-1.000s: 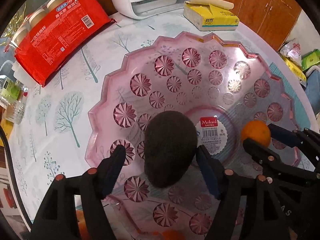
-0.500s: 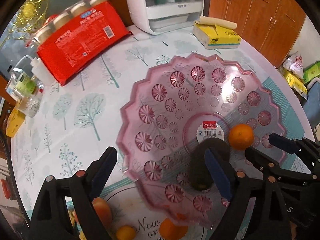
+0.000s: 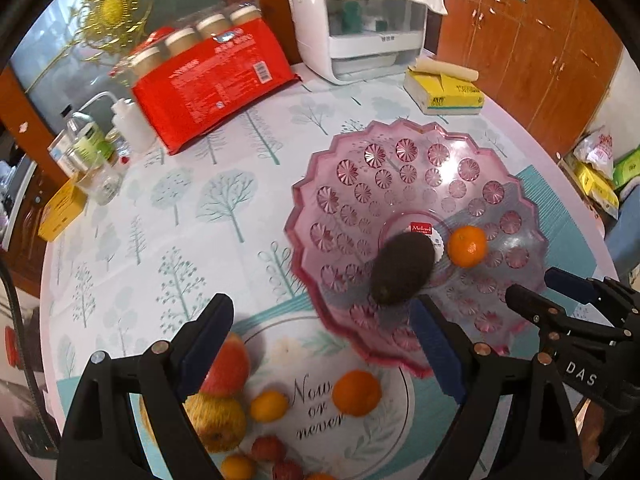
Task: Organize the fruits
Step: 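Open the left tool to drop the avocado while the right tool releases the orange into the bowl, then move both open tools back toward the fruit on the mat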
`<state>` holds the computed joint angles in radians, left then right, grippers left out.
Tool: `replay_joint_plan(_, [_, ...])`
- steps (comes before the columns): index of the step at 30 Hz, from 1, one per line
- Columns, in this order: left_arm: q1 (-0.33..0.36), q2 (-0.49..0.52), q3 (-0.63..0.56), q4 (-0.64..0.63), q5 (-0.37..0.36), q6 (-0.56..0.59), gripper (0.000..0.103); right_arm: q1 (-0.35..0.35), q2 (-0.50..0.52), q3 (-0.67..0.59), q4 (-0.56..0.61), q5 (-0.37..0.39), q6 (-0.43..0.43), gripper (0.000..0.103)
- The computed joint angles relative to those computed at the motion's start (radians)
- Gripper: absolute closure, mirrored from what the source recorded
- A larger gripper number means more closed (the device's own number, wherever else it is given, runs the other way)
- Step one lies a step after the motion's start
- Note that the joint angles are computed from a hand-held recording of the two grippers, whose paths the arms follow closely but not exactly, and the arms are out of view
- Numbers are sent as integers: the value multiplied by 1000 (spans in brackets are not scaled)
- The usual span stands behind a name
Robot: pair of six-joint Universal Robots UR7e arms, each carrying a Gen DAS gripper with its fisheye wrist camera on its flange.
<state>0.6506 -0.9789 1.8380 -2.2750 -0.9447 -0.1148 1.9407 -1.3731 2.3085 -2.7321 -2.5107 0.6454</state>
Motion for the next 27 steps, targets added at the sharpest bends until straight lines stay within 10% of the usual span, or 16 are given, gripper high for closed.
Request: replay_joint_plan(27, [-146, -383, 205, 282, 162, -415, 13, 205, -7, -25, 61, 40, -93, 43])
